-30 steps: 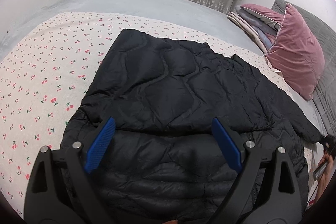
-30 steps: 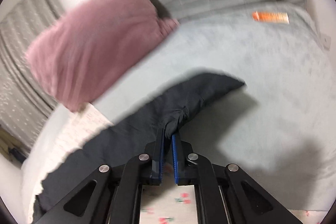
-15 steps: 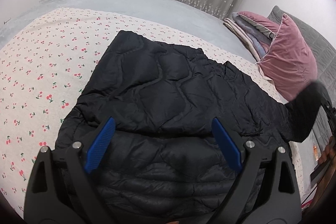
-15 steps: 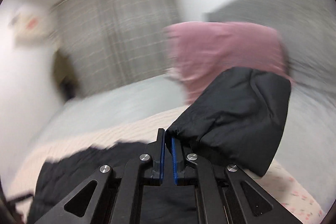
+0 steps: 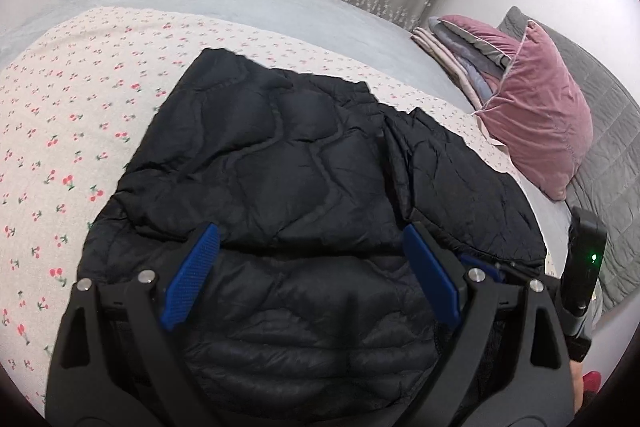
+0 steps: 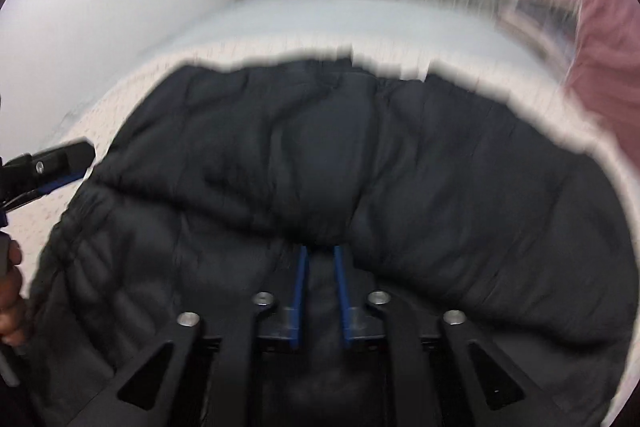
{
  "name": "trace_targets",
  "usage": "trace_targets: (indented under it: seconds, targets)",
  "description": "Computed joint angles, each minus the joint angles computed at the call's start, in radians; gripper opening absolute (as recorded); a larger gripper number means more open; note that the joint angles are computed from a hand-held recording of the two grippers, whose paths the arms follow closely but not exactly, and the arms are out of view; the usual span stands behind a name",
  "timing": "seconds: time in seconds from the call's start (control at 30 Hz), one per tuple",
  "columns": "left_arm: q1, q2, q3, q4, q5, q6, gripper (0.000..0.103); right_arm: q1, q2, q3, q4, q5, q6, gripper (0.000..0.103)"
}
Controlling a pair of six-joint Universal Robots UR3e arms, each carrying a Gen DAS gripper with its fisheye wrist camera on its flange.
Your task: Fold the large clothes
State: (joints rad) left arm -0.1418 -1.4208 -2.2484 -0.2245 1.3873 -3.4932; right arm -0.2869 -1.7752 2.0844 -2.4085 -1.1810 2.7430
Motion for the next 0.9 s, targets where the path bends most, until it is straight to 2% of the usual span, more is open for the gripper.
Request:
trace_targets:
  seconds: [0.13,0.17,0.2,0.3,0.37,0.43,0.5,0.53,0.57,0.63,0.7,0.73,0.8,0.87,0.9]
  targets:
    - [-0.007,-0.064,0.017,0.096,-0.088,-0.02,0.093,-0.196,-0.186,0.035,0.195,0.194,-0.088,0.048]
    - [-0.014,-0.097,0.031,0.128,-0.109,-0.025,0.091,-0.246,-0.229,0.037,0.243,0.229,-0.114,0.057]
    - [-0.028,-0.138,0.055,0.159,-0.123,-0.028,0.087,-0.324,-0.294,0.048,0.312,0.282,-0.153,0.061]
    - [-0.107,-0.291,0.178,0.187,-0.093,-0.027,0.08,-0.474,-0.369,0.035,0.449,0.353,-0.223,0.062]
    - [-0.151,-0.397,0.262,0.181,-0.069,-0.031,0.076,-0.528,-0.357,-0.006,0.499,0.373,-0.242,0.062]
    - [-0.162,-0.462,0.308,0.173,-0.088,-0.035,0.066,-0.597,-0.374,0.011,0.487,0.361,-0.237,0.062]
    - [-0.163,-0.496,0.324,0.191,-0.102,-0.037,0.032,-0.668,-0.381,0.022,0.491,0.374,-0.243,0.062]
    - [-0.161,-0.497,0.319,0.202,-0.103,-0.041,0.023,-0.69,-0.382,0.03,0.484,0.381,-0.243,0.062]
    - [-0.154,-0.487,0.3,0.228,-0.115,-0.043,0.009,-0.719,-0.382,0.043,0.463,0.389,-0.238,0.062]
    - [-0.153,-0.456,0.253,0.293,-0.106,-0.048,0.007,-0.763,-0.379,0.089,0.339,0.389,-0.192,0.062]
    - [-0.169,-0.394,0.211,0.301,-0.052,-0.055,0.007,-0.777,-0.345,0.1,0.245,0.368,-0.145,0.062]
    - [-0.181,-0.382,0.218,0.258,-0.015,-0.06,0.007,-0.8,-0.343,0.095,0.255,0.365,-0.146,0.062]
    - [-0.236,-0.383,0.3,0.04,0.098,-0.065,0.01,-0.799,-0.292,0.089,0.204,0.325,-0.103,0.062]
    - [-0.266,-0.406,0.345,-0.052,0.155,-0.055,0.014,-0.743,-0.229,0.075,0.147,0.238,-0.065,0.062]
    - [-0.272,-0.404,0.34,-0.043,0.165,-0.057,0.016,-0.683,-0.171,0.051,0.116,0.145,-0.043,0.062]
